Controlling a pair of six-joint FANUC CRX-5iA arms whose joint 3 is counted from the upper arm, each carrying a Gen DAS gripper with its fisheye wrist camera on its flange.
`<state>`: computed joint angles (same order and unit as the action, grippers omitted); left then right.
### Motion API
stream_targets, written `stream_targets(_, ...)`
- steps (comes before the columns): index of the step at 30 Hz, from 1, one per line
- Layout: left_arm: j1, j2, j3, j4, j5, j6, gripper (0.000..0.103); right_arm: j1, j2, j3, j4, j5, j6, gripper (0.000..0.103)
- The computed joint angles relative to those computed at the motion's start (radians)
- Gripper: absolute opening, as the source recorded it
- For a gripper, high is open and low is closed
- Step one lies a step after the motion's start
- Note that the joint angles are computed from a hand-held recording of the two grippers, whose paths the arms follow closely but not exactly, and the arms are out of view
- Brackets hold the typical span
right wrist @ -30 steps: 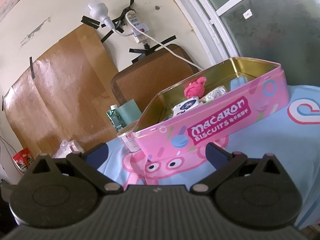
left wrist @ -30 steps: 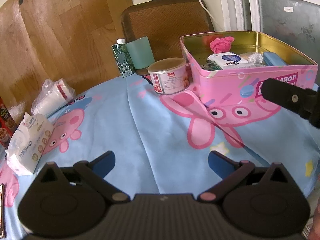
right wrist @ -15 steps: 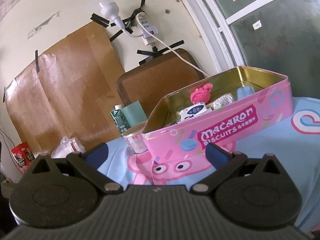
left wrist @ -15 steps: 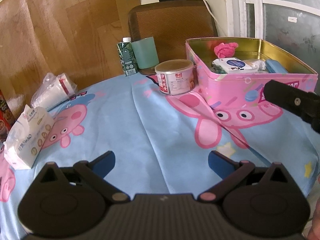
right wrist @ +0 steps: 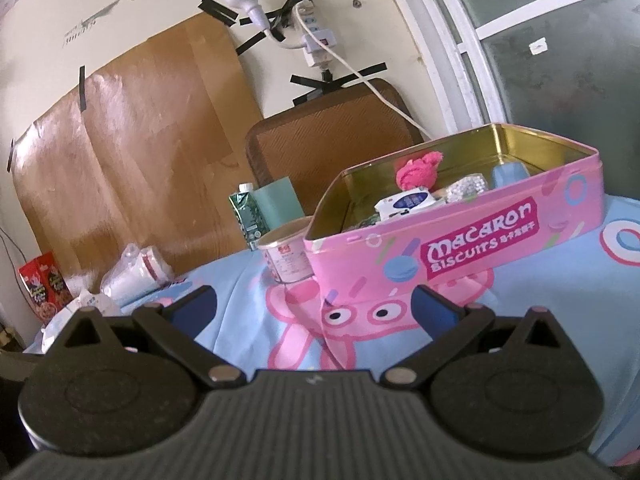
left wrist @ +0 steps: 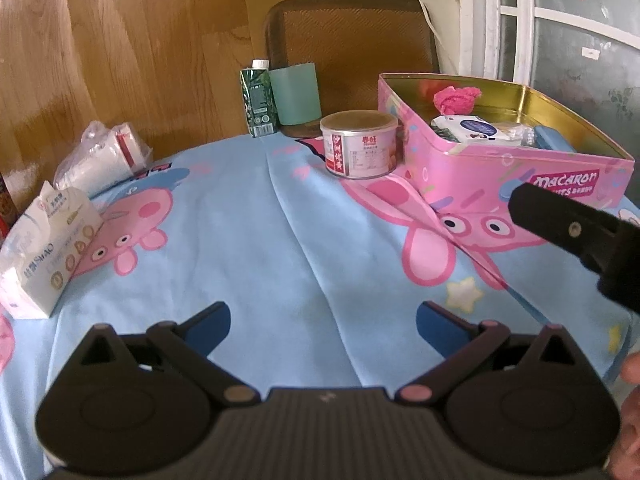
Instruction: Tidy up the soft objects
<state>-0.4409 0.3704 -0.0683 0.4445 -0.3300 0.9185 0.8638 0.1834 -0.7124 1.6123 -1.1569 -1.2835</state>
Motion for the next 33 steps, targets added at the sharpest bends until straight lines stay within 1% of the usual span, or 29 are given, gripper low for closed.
stream_targets(6,0.004,-0.004,-0.031,0.087,0.012,-0.077,0.103,0.023,0.023,0.024,-0.027,-0.062,0.018,0.103)
stream_targets(13,0.008,-0.008,-0.053,0.153,0.021,-0.131,0.103,0.019,0.032,0.04,-0.03,-0.048,0.045,0.103)
stream_targets(25,0.012,-0.011,-0.061,0.192,0.013,-0.155,0.103,0.022,0.038,0.05,-0.027,-0.051,0.064,0.103)
stream_targets(33,0.01,-0.02,-0.078,0.227,0.015,-0.189,0.103,0.028,0.041,0.054,-0.024,-0.061,0.066,0.103)
